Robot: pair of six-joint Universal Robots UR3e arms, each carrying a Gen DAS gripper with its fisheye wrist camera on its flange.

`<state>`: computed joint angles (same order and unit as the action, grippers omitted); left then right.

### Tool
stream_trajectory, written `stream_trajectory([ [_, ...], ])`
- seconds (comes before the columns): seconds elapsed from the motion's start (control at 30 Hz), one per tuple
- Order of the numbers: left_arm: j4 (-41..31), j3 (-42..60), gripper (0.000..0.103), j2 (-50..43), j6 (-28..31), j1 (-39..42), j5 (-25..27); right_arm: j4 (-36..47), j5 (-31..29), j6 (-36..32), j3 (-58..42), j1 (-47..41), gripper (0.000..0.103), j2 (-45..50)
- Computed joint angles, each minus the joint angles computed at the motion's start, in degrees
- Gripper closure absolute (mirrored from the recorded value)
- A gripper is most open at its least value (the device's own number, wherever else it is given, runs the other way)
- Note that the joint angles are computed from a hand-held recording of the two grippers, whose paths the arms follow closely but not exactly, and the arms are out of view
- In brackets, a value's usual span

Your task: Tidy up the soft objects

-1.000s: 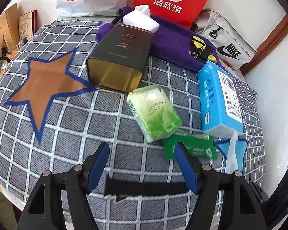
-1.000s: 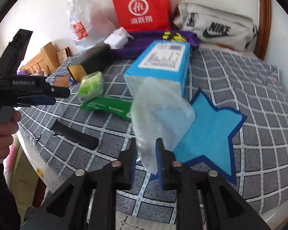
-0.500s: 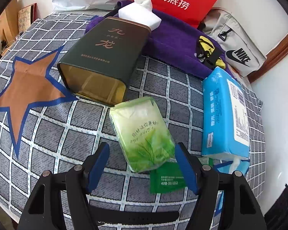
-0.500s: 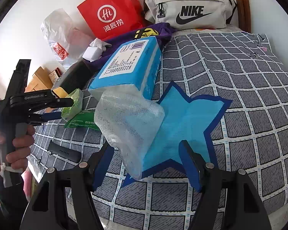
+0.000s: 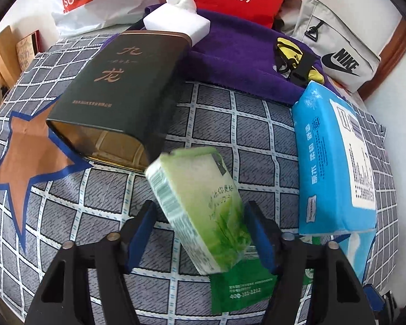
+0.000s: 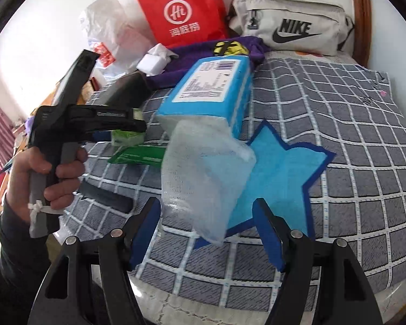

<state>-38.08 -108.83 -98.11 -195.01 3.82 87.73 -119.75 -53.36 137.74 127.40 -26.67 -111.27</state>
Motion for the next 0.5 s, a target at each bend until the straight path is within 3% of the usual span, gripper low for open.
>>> stream_trajectory([
  [0.13, -1.9, -3.2, 0.056, 4.1, 3.2, 3.1, -3.5, -0.7, 0.2, -1.3, 0.4, 2.5, 0.029, -0.7],
  [0.4, -2.3, -13.6, 0.059, 14.9, 10.0, 9.7, -7.1, -16.1, -5.9, 14.8, -1.3, 9.1, 0.028, 11.7],
  [0.5, -4.6, -16.9, 0.061, 19.9, 13.0, 13.4, -8.6, -20.5, -5.7, 19.8, -1.4, 9.8, 0.027, 15.8],
])
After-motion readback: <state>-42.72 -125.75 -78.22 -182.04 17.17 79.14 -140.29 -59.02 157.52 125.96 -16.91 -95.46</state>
